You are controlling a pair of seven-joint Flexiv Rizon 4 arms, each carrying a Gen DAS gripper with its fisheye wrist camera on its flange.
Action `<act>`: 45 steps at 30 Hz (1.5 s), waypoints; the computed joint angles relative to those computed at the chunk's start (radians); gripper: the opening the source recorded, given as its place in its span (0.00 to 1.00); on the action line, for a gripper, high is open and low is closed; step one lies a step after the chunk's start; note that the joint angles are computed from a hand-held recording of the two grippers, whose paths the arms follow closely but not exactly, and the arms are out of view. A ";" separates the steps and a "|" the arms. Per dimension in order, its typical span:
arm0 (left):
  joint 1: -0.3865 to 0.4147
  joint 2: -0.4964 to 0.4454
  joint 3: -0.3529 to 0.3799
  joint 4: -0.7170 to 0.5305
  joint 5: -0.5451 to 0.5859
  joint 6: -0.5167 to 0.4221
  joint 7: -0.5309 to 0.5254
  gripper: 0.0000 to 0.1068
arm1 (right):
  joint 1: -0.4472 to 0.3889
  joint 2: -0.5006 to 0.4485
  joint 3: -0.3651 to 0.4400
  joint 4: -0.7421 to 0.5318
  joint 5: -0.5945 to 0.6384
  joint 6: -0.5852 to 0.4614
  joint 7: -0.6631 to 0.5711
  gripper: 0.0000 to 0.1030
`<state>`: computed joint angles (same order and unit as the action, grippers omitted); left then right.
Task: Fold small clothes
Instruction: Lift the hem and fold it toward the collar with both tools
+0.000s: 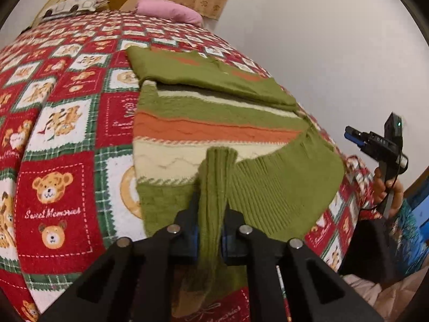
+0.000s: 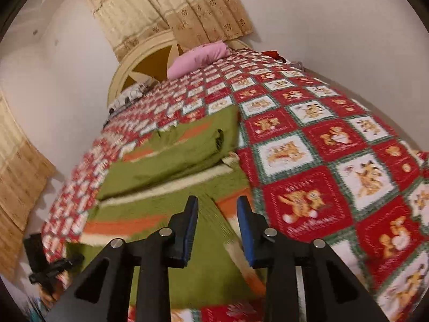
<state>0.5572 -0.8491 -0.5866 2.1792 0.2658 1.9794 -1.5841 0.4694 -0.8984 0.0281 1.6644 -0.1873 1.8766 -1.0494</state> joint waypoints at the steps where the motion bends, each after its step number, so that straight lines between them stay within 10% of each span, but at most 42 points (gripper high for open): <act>1: -0.008 0.001 0.009 -0.008 0.010 -0.004 -0.009 0.17 | 0.029 0.004 -0.034 0.007 0.002 -0.015 -0.010 0.30; 7: 0.055 -0.047 -0.068 -0.020 0.020 -0.020 0.017 0.48 | 0.129 -0.024 -0.141 -0.039 -0.060 -0.131 -0.092 0.32; 11: 0.015 -0.028 -0.039 -0.020 -0.004 -0.006 0.015 0.54 | 0.158 -0.069 -0.171 -0.114 -0.109 -0.199 -0.120 0.53; 17: -0.035 -0.006 0.021 -0.017 -0.024 0.029 -0.022 0.25 | 0.119 -0.118 -0.115 -0.182 -0.169 -0.249 -0.164 0.54; 21: 0.000 -0.021 0.002 -0.014 -0.015 0.028 -0.070 0.07 | 0.116 -0.098 -0.105 -0.152 -0.160 -0.235 -0.163 0.13; 31: -0.072 0.102 0.082 -0.043 -0.062 0.031 -0.151 0.07 | 0.260 -0.008 -0.274 -0.045 0.006 -0.040 -0.111 0.10; 45: -0.159 0.111 0.170 -0.255 -0.217 -0.121 -0.123 0.07 | 0.333 -0.095 -0.417 -0.275 0.042 -0.162 -0.072 0.10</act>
<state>0.3979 -0.7380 -0.4170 1.9241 0.0493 1.8585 -1.7074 0.8029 -0.9932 -0.3890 1.3893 -0.1452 1.7145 -1.1216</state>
